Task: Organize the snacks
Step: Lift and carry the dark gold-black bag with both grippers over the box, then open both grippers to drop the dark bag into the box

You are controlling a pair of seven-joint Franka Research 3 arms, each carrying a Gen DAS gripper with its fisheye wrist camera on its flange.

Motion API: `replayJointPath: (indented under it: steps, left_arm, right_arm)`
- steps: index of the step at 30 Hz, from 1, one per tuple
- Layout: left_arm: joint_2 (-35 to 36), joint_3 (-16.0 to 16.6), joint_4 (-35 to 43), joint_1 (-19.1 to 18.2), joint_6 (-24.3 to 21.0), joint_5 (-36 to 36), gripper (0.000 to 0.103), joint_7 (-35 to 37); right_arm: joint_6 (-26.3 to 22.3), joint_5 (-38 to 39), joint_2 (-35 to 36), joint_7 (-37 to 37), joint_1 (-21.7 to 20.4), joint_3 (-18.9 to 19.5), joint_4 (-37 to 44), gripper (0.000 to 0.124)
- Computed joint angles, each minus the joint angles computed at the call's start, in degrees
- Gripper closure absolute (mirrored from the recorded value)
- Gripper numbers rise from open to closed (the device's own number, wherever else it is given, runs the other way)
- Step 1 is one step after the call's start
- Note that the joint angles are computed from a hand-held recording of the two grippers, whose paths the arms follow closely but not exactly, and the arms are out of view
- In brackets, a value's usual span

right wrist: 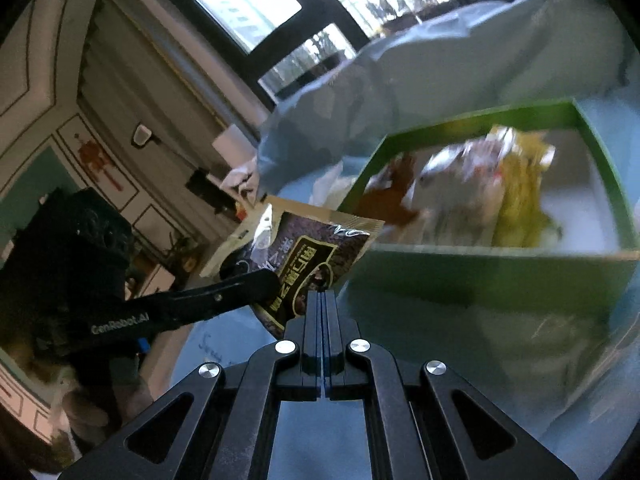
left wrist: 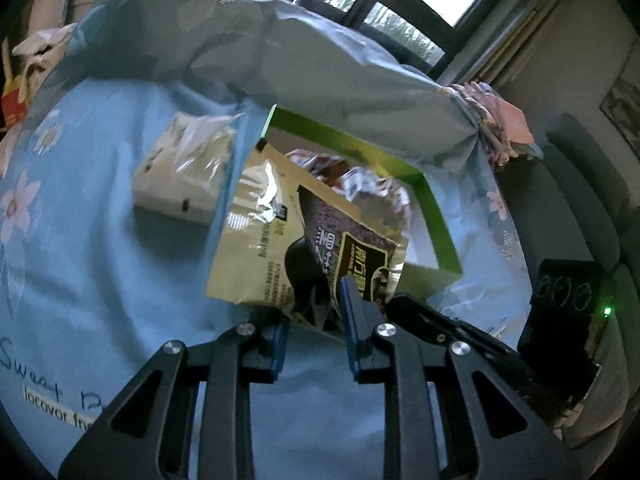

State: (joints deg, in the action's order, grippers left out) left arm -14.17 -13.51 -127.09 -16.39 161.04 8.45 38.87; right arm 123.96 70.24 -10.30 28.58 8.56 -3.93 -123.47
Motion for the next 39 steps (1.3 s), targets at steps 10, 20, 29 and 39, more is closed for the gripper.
replayJointPath:
  steps: [10,20,29,39]
  left_arm:
    - [13.26,-0.54,15.04,0.59,0.24,3.46,0.081,4.92]
    - [27.94,-0.07,30.79,-0.22,-2.87,3.51,0.076,8.70]
    - [28.66,3.38,33.75,-3.65,-8.20,14.49,0.033,1.50]
    - [20.80,2.35,28.54,-4.38,-17.54,29.16,0.004,-8.78]
  right_arm:
    - [5.89,-0.86,5.65,1.51,-1.34,0.44,7.94,0.122]
    - [12.41,-11.47,16.13,9.04,-3.85,3.11,19.23,0.122]
    - [20.04,-19.85,16.60,12.04,-3.08,5.20,19.39,0.122]
    - [23.23,-25.58,10.32,16.70,-2.57,3.85,13.56,0.065]
